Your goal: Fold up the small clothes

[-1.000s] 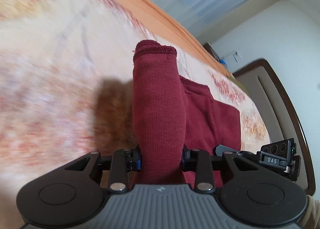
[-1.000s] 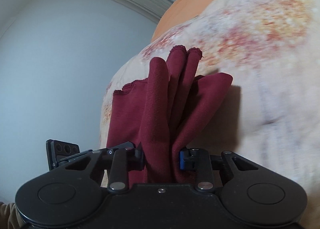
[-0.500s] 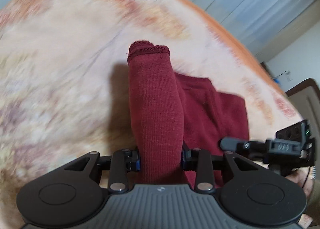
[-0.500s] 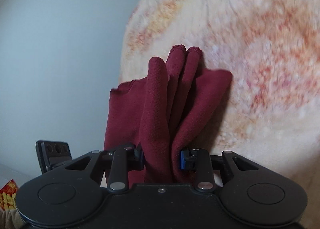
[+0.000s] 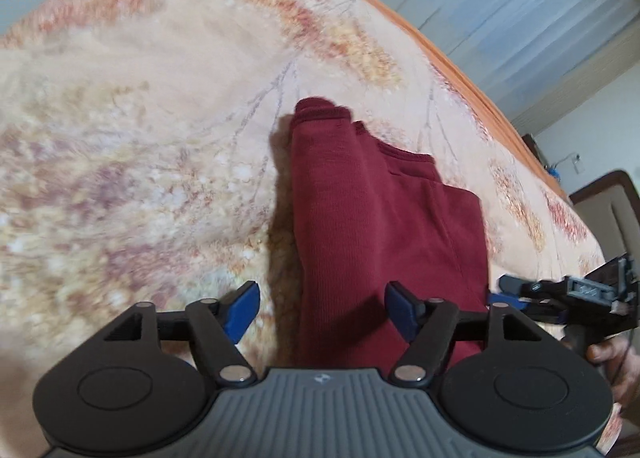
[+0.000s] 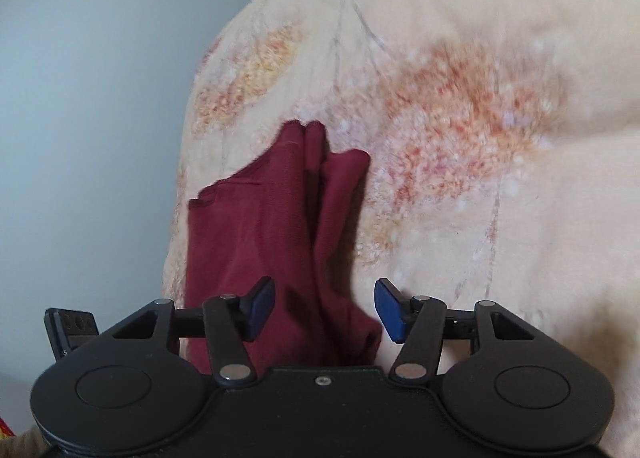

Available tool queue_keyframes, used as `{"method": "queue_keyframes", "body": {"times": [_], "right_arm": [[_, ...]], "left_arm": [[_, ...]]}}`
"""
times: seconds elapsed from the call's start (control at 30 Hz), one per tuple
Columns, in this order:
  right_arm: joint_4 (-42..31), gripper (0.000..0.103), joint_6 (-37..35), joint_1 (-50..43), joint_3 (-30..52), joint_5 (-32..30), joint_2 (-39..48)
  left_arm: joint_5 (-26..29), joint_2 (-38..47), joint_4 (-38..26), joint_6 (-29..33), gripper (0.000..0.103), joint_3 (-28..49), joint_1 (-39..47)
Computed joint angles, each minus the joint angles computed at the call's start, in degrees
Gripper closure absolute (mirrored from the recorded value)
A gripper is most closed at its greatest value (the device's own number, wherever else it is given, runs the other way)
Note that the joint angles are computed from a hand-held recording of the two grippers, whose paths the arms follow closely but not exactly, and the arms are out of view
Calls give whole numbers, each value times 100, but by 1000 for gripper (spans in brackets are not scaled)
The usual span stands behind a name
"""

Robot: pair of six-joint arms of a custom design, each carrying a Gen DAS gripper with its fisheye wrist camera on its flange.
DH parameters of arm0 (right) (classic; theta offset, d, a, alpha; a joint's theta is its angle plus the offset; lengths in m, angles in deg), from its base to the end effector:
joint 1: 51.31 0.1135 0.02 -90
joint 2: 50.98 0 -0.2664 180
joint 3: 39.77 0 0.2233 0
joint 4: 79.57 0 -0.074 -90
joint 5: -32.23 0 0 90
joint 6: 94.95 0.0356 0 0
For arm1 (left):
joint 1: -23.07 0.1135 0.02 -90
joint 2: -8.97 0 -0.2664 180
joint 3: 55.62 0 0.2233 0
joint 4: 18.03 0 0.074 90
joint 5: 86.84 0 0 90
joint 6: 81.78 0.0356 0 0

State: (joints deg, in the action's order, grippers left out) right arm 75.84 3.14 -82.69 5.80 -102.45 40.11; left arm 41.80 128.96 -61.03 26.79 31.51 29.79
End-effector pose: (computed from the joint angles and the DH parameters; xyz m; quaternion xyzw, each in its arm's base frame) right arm 0.1969 -0.0907 0.1271 0.2458 0.8797 0.3344 0.2320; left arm 0.3657 0.0207 0.1244 0.1372 0.9273 -0.2949 0.1852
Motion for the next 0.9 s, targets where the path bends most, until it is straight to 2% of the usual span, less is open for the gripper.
{"method": "queue_keyframes", "body": {"times": [0.07,0.13,0.17,0.27,0.4,0.57,0.67,0.77,0.9], "right_arm": [[-681,37,127,225,89,297,-889],[-1326,16,458,658,304,802,-1802],[-1604,12,659,902,479,1073,-2121],[-2414,2,1139,1530,1092,1720,-3004],[-4019,1,1452,2133,2481,2428,-3543],[-6136,1,2313,3685,4610,3801,-3097],[-6786,1,2947,4887,5346,4592,-3003],[-7477,1,3437,6344,6033,5472,-2719],[-8056,1,4211,7647,6334,6308,-2639]], "left_arm": [[-43,-497,-109,-25,12,-217,18],[57,-1098,-216,-141,5,-473,84],[121,-1379,-328,-219,0,-545,106],[145,-2205,-866,-435,1,-610,175],[-108,-3209,-1675,-717,0,-469,202],[-729,-4291,-2842,-690,0,27,243],[-1118,-4768,-3516,-560,1,346,87],[-1302,-5320,-3931,-572,0,454,-67],[-2296,-5943,-4097,-866,0,316,-817]]}}
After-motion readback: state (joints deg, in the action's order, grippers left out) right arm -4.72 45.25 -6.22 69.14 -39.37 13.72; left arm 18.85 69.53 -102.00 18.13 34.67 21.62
